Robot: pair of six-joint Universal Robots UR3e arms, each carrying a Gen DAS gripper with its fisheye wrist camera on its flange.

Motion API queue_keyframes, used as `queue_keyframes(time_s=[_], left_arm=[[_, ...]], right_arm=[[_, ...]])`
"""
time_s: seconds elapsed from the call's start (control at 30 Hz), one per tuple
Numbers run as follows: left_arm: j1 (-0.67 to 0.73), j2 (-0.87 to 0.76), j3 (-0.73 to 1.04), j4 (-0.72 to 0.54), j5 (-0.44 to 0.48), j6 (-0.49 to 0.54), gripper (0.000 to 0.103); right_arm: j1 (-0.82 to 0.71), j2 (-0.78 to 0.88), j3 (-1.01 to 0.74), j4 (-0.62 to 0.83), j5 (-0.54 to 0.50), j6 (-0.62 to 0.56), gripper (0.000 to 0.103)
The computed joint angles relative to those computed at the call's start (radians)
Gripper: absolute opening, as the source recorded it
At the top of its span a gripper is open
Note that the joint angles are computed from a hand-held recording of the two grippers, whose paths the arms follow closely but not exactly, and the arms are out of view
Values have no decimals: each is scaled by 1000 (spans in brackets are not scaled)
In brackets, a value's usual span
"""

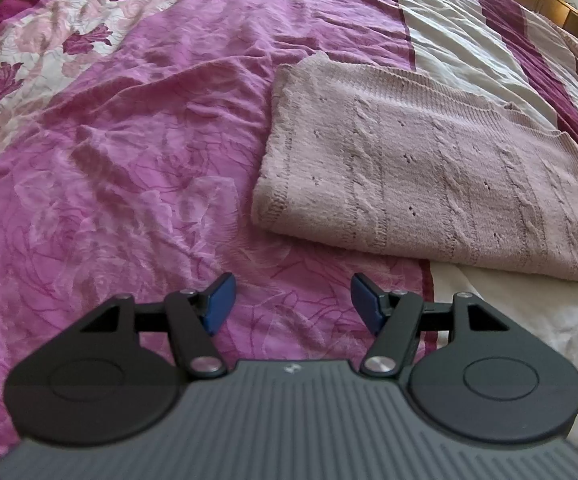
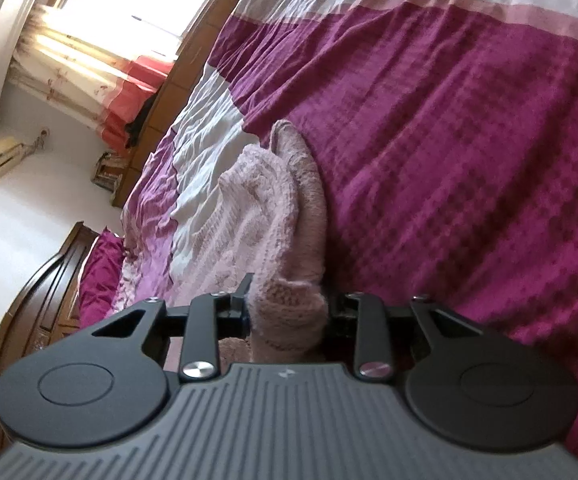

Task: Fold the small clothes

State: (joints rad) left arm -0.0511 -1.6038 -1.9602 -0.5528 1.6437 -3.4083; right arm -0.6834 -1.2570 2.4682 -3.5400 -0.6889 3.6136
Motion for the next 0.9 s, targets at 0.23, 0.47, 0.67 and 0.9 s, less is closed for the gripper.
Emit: queue_keyframes(time_s=[0.23, 0.47, 0.67, 0.9], left_arm=[[35, 39, -17, -9, -13, 13, 65], [64, 44, 13, -19, -27, 48, 65], [86, 55, 18, -18, -47, 79, 65], [113, 76, -6, -14, -56, 93, 65]], right_arm=[[56, -26, -27, -47, -51, 65, 29], [111, -92, -89, -3, -80, 100, 28], [168, -121, -144, 8, -98, 149, 27], [243, -125, -226, 40, -110, 177, 27]])
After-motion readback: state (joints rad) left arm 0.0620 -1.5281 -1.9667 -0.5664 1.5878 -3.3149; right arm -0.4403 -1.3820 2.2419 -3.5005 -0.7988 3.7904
